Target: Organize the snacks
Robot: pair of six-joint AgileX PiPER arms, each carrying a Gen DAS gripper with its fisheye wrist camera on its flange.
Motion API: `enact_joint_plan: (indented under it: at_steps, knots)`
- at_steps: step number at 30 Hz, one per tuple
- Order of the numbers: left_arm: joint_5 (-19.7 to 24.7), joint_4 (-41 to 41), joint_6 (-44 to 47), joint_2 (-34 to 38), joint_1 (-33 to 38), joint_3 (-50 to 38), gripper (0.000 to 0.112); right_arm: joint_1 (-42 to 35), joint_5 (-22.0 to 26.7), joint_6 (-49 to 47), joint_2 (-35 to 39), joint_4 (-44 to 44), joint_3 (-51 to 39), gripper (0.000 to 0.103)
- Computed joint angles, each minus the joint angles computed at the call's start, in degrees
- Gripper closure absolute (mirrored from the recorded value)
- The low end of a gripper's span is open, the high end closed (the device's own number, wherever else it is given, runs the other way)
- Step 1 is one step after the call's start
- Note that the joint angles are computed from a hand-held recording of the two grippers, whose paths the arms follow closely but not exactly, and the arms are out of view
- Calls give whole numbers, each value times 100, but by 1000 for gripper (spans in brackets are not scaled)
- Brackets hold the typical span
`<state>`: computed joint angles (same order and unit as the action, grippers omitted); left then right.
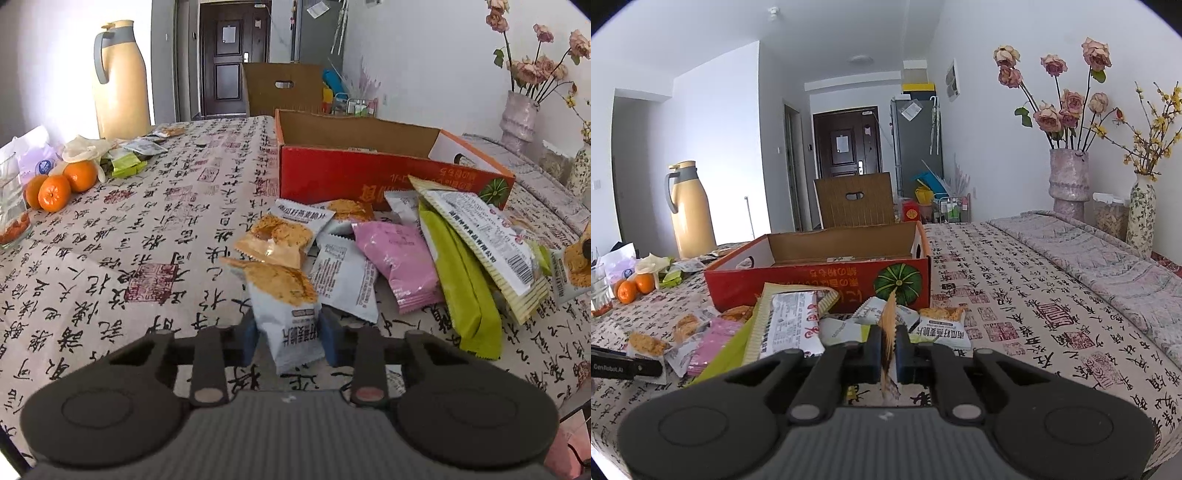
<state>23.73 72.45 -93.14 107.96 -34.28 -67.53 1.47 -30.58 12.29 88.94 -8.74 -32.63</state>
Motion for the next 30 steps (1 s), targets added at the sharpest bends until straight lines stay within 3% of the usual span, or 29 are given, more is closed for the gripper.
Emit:
enact_joint_plan:
  at_steps: [2, 3, 19, 30]
  knots:
    - [119, 196, -194, -49, -73, 30, 86, -15, -18, 24, -8, -22, 8, 96]
    - [160, 278, -275, -66, -100, 41, 95, -20, -28, 37, -8, -33, 12, 96]
    - [672, 911, -696, -178, -379, -420, 98, -130, -200, 442, 167, -504, -355, 97]
    - [711, 95, 598, 654, -224, -2246, 98, -131, -81, 789, 790, -873, -1576, 99]
